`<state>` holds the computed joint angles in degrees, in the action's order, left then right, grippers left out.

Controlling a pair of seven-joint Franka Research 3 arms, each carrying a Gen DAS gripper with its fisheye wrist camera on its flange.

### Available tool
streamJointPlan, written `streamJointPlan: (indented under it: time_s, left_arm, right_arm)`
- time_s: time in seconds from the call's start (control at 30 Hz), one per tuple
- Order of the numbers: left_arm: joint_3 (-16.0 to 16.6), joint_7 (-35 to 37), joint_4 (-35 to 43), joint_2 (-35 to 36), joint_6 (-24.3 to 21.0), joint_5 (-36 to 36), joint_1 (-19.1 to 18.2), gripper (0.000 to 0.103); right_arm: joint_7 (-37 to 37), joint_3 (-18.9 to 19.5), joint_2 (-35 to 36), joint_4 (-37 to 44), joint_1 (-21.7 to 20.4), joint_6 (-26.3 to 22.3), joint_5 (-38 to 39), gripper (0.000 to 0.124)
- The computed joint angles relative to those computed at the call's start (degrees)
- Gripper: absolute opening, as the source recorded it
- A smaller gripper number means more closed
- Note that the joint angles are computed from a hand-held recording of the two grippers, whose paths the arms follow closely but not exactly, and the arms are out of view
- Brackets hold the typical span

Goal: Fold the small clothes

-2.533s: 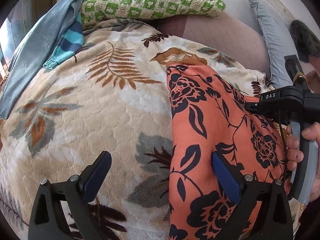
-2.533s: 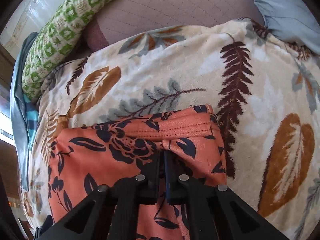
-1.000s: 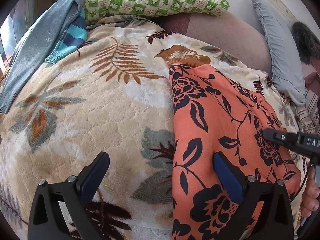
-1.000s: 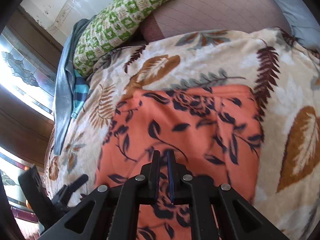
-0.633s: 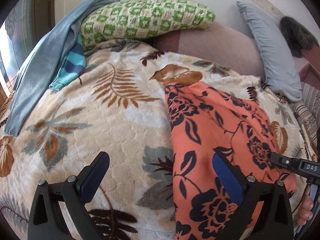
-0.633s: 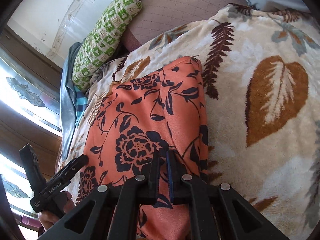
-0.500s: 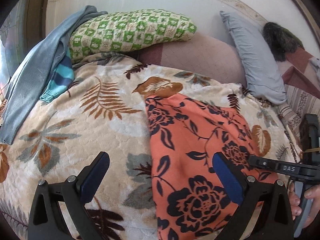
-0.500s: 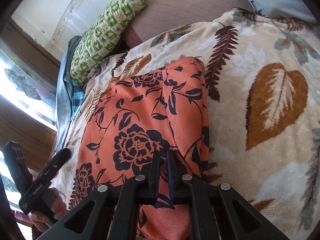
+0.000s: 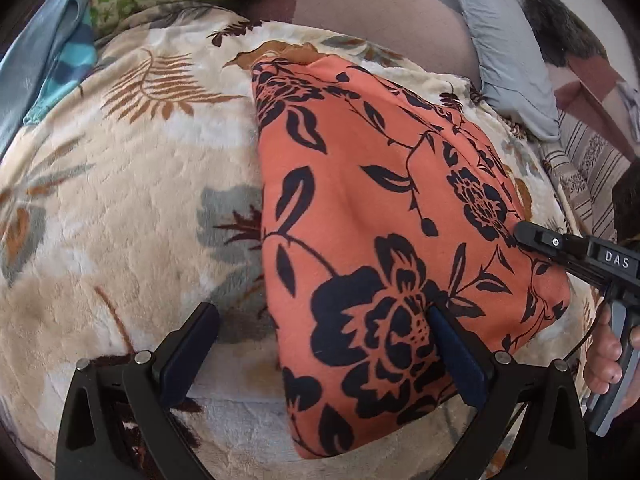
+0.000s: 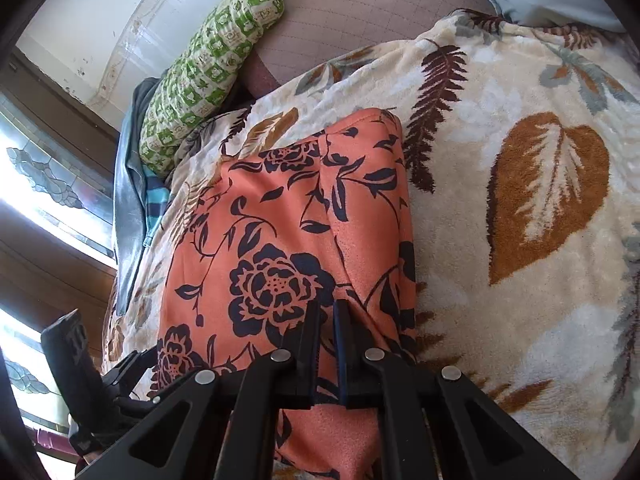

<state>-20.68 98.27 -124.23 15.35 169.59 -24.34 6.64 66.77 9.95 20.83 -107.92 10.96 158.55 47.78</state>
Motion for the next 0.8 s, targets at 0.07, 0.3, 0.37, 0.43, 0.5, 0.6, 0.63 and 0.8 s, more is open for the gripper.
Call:
streamJointPlan:
  time_s: [0.07,0.3,0.37,0.43,0.5,0.6,0.63,0.8]
  left_arm:
    - [3.3,-3.6,-1.8,-1.1,2.1,6.3,-3.1,0.103]
    - [2.4,-5.5,-3.3,-2.3,1.9,8.7,-1.3,0.103]
    - [2.5,-5.2,-3.2,-2.3,1.6,8.8,-1.3,0.103]
    - [3.8,-6.3,-3.4,-2.4,1.7,10.8,-2.4,0.103]
    - [3.8,-6.3,-3.2,-2.3,1.4,11.3,-2.3,0.103]
    - [3.4,-5.4,-2.9,-2.3,0.7,11.1,-1.8,0.103]
    - [3.7,-5.7,-2.8,-2.3,0.4,11.4,-2.1,0.103]
    - [4.3,-5.5,-4.0,-4.1,-0.2,11.7,-2.5,0.103]
  right_arm:
    - [-3.0,1.2,-2.1,-1.9,-0.5,-0.1,1.8,0.010]
    - [-7.0,0.7,-5.2,-5.1,3.6,-4.0,2.0,0.012]
    - [-1.8,-1.2,-4.6,-5.5,6.0,-3.8,-3.9,0.011]
    - [2.1,-2.3,-3.9,-5.4,6.2,-4.8,-7.2,0.009]
    - [3.4,-2.6,-3.2,-4.6,4.5,-8.6,-7.2,0.004]
    - [2.2,-2.3,-2.7,-4.5,0.7,-12.8,-2.0,0.000]
    - [1.3,-2.1,-2.5,-4.4,-0.3,-14.3,-0.3,0.000]
    - [2.7,-3.5,-3.6,-4.5,1.3,-15.4,-5.8,0.000]
